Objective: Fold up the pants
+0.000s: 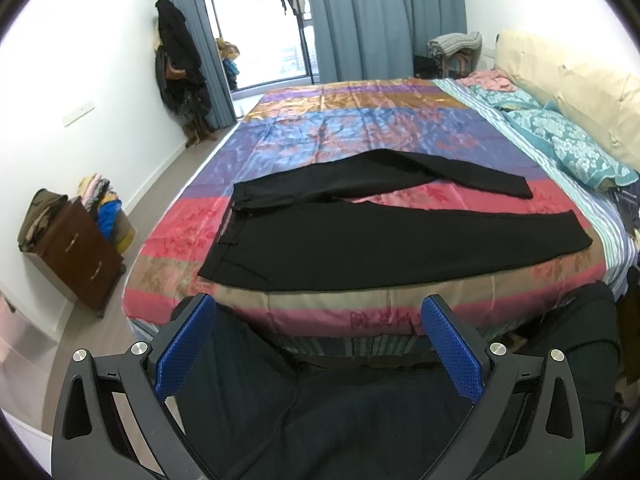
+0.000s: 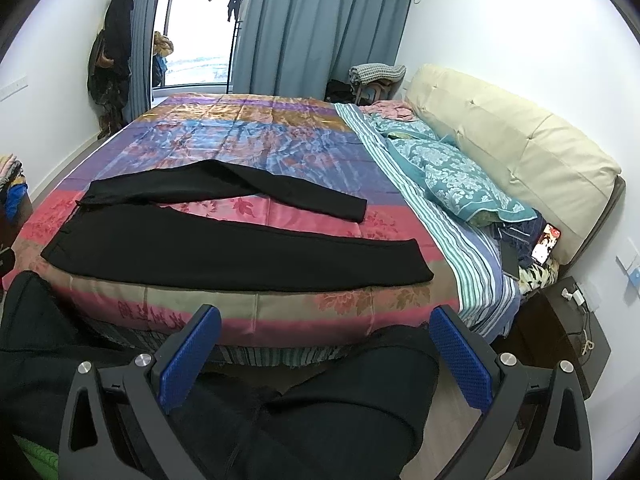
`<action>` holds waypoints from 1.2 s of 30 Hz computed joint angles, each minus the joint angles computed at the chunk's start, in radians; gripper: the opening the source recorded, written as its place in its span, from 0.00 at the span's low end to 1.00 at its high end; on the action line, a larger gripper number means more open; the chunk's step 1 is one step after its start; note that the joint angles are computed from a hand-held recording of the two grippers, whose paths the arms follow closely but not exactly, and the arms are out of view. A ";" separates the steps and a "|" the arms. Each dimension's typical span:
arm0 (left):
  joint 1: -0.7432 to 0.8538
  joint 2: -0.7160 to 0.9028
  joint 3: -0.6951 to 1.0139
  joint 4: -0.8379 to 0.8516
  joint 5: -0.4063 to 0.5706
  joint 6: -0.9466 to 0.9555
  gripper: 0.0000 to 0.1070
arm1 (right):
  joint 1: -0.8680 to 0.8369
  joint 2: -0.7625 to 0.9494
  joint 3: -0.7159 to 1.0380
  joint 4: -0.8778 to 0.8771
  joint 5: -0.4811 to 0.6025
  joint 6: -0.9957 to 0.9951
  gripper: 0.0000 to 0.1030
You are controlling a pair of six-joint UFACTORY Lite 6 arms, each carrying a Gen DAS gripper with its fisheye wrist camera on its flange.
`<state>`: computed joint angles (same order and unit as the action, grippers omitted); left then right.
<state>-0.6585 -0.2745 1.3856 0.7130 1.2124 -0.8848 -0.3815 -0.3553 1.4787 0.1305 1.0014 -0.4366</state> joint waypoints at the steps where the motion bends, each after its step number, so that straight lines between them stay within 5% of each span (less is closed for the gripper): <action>1: 0.004 -0.001 -0.002 -0.002 -0.004 0.003 0.96 | -0.001 0.001 -0.001 0.002 0.001 -0.002 1.00; 36: 0.048 -0.020 -0.026 -0.044 -0.019 0.040 0.96 | 0.023 -0.037 -0.066 -0.028 -0.036 0.011 1.00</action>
